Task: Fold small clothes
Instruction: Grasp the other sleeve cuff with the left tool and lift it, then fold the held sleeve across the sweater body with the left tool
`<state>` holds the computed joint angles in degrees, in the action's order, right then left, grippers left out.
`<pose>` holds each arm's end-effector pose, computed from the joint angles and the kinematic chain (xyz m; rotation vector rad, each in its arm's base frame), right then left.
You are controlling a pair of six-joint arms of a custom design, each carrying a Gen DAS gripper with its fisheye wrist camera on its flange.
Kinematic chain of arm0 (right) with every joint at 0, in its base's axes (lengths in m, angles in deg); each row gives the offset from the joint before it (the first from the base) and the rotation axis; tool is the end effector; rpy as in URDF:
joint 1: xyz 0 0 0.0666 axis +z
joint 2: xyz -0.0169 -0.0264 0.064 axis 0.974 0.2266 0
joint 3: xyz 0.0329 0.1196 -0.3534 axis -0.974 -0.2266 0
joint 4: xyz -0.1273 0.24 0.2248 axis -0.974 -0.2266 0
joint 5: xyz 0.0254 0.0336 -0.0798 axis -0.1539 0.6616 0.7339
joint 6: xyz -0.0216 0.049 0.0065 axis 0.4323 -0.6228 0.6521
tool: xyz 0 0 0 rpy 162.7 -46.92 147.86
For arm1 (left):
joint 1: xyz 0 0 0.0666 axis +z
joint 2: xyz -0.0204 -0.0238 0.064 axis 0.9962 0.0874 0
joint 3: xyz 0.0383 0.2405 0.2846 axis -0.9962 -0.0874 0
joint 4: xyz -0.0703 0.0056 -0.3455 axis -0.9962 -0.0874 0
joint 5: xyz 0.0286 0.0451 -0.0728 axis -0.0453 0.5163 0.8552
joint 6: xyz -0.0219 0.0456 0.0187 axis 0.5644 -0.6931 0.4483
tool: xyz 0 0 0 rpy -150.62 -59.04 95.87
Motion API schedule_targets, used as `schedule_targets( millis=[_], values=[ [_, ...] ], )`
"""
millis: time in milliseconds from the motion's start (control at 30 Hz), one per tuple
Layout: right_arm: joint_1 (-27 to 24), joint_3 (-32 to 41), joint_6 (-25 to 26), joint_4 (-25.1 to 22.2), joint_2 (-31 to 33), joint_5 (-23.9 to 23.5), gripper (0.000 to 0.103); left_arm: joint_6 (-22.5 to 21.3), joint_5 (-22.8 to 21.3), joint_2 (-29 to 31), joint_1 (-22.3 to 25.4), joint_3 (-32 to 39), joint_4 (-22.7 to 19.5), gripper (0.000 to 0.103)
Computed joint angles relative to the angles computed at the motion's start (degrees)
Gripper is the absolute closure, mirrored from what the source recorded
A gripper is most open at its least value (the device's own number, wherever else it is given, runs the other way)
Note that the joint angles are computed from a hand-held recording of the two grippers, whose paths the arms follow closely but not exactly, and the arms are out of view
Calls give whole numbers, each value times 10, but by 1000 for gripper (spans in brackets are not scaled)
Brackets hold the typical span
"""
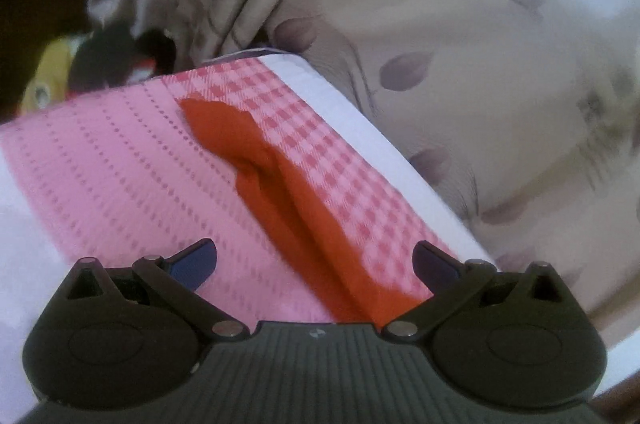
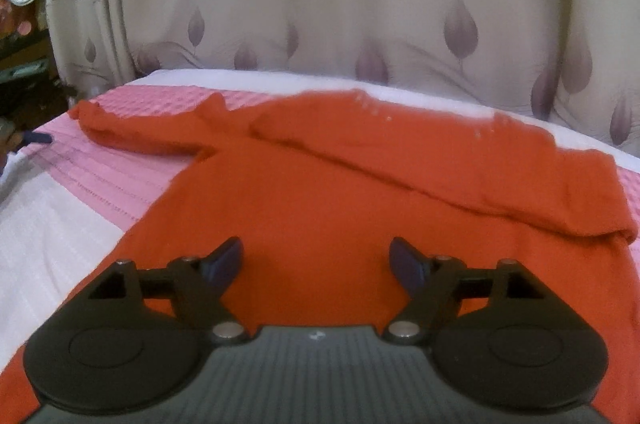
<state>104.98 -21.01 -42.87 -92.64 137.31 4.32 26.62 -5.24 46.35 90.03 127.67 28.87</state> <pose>0.2567 0.1222 0.3015 -0.0508 2.0289 0.0788 0.4870 0.0276 0.3677 -0.3937 2.2266 -0.6940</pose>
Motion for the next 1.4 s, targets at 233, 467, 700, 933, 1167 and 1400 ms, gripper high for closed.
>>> schedule_targets(
  millis=[233, 467, 700, 933, 1167, 1400],
  values=[
    [-4, -7, -7, 6, -6, -8, 22, -19, -42, 100, -18, 145, -100, 5],
    [-20, -22, -24, 31, -21, -30, 22, -39, -68, 96, -40, 169, -118, 96],
    [-71, -71, -137, 95, -74, -51, 22, -76, -43, 10, -124, 188, -79, 96],
    [-100, -65, -204, -25, -160, -43, 22, -134, -54, 4, -300, 258, -91, 96],
    [-206, -127, -204, -99, -322, -131, 22, -182, -64, 60, -464, 251, -50, 96],
    [-387, -167, -188, -141, -405, -299, 22, -228, -56, 153, -538, 251, -11, 83]
  ],
)
